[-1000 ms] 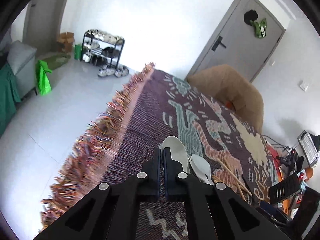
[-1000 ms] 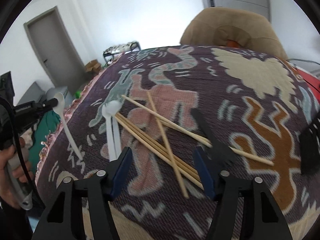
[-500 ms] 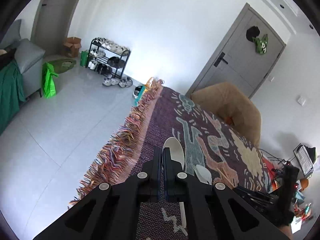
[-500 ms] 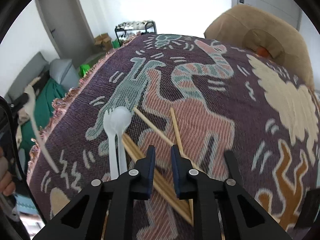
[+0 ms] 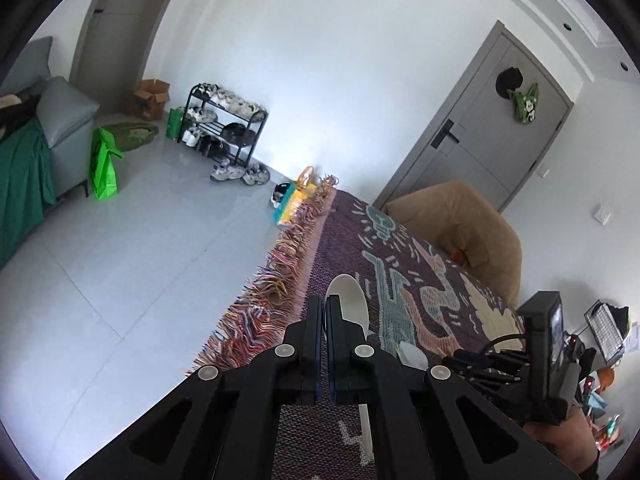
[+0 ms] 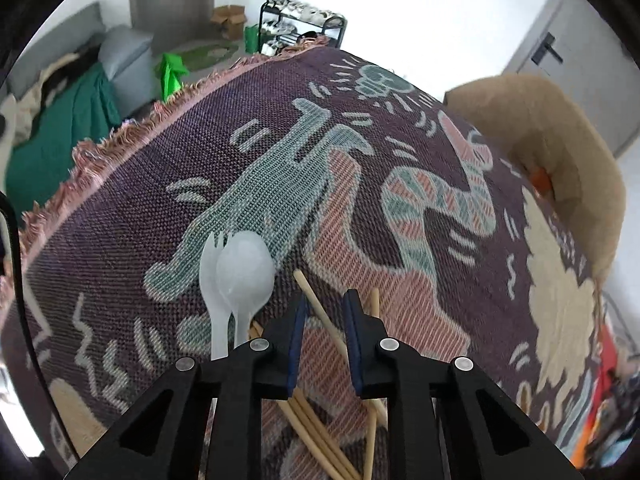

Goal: Organize utensils
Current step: 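Carry the spoon and chopstick in both tools toward the black slotted holder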

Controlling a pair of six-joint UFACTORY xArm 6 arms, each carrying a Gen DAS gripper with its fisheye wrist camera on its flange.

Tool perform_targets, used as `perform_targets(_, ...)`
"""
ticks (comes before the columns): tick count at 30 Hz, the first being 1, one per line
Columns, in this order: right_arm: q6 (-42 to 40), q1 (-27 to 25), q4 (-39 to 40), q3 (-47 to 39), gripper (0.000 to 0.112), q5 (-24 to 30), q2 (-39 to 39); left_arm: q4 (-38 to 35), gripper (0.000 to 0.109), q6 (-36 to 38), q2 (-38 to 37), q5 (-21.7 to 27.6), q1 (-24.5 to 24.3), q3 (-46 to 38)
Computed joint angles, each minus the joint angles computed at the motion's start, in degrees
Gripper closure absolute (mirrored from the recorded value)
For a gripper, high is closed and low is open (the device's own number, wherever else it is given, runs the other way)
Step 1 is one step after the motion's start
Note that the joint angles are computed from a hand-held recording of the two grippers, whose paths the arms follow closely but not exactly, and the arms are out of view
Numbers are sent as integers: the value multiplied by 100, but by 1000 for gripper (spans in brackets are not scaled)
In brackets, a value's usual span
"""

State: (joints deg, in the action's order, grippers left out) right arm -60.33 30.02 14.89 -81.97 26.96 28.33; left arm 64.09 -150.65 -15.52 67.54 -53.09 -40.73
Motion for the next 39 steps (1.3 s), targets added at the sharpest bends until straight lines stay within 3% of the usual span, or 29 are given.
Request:
perform_targets(5,-116,163,-372,109,95,-372,38,-61,107,-4,-86,182,-103,39)
perform_targets(7,-374,142,-118,149,103,-434,-35,-62,107,11,-99,172,-93,39)
perform_targets(12,-1384,-109,1329,180,104,29,-491,13,107,160,-82,152,-69,-26)
perform_targets(20,-2455,-890,3073,243,105,634,-1268,381,107,667,260,-93,119,-534)
perform_targets(39,-2988,-2717,4880,-424,107,1501,-1838,1207,107,2213,2165,-1011,486,-3170)
